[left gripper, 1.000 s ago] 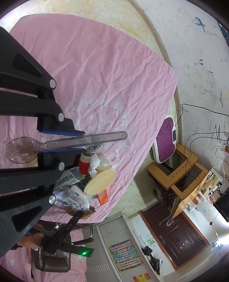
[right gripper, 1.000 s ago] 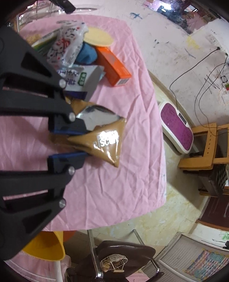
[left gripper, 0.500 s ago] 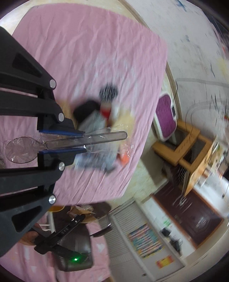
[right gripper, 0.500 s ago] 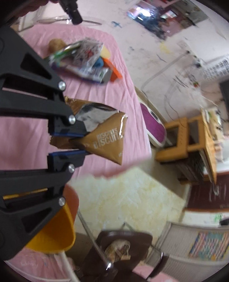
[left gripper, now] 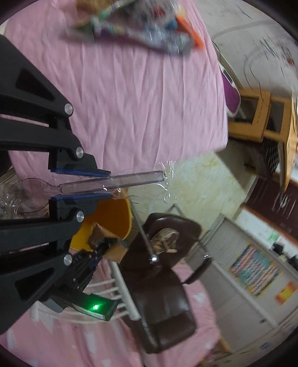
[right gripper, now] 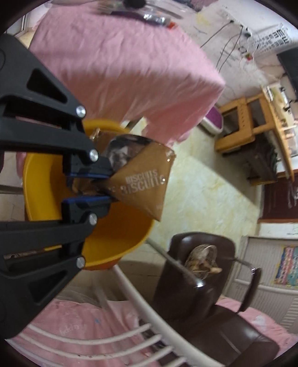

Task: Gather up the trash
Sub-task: 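Carry the spoon and pouch to the yellow bin and release both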

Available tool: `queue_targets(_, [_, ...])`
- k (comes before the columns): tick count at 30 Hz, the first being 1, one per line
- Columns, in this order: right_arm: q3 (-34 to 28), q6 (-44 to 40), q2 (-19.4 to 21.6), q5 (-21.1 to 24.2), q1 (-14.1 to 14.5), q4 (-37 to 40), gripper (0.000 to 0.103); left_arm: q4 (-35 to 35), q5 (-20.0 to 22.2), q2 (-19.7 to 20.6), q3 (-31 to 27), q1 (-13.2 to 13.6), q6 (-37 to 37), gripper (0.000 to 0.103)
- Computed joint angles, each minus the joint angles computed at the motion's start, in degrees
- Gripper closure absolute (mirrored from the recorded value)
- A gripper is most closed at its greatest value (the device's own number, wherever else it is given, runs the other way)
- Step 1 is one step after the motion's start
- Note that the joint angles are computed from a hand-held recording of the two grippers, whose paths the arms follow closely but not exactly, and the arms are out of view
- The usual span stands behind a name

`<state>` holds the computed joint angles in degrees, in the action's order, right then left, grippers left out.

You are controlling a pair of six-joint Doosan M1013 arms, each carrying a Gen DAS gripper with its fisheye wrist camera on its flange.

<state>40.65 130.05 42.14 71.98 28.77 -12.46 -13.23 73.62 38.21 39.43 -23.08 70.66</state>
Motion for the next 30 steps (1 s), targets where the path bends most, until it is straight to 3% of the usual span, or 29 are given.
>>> queue_targets(5, [5.62, 1.89, -1.8, -2.13, -1.1, 0.85, 0.091, -0.35, 2.55, 5.17, -6.23, -2.95, 2.95, 0.094])
queue_targets(6, [6.6, 2.34, -2.2, -2.33, -1.42, 1.05, 0.083, -0.91, 3.23, 6.21, -7.67, -3.32, 3.67, 0.094])
queue_targets(7, [7.39, 2.82, -2.54, -2.44, -1.66, 1.27, 0.061, -0.93, 4.37, 7.57, -9.55, -3.82, 4.31, 0.094])
queue_targets(9, [9.79, 4.42, -3.79, -4.13, -2.04, 0.81, 0.038, -0.66, 6.12, 9.46, -12.28, -4.57, 4.17, 0.09])
queue_targets(10, [10.83, 5.23, -4.42, -5.03, -2.13, 0.44, 0.038, 0.12, 7.99, 10.91, -14.52, -4.99, 3.89, 0.088])
queue_targets(11, [12.1, 6.01, -5.2, -5.99, -2.27, 0.28, 0.038, 0.55, 8.87, 11.55, -15.53, -5.16, 3.85, 0.082])
queue_targets(13, [13.21, 7.03, -6.01, -6.6, -2.39, -0.27, 0.038, 0.63, 9.38, 12.38, -16.8, -5.36, 4.56, 0.054])
queue_targets(14, [13.78, 7.43, -6.4, -6.95, -2.43, -0.34, 0.038, 0.48, 8.64, 12.34, -16.58, -5.45, 5.17, 0.027])
queue_targets(15, [14.43, 7.72, -6.83, -7.4, -2.49, -0.19, 0.038, 0.37, 7.8, 12.03, -15.99, -5.45, 5.34, 0.015])
queue_targets(22, [13.98, 7.95, -7.24, -8.63, -2.12, 0.83, 0.038, -0.67, 3.52, 8.26, -10.28, -4.46, 5.03, 0.014])
queue_targets(30, [4.32, 3.44, -3.37, -7.08, 0.49, 0.78, 0.03, 2.42, -6.57, -1.99, 2.93, -0.11, 2.62, 0.013])
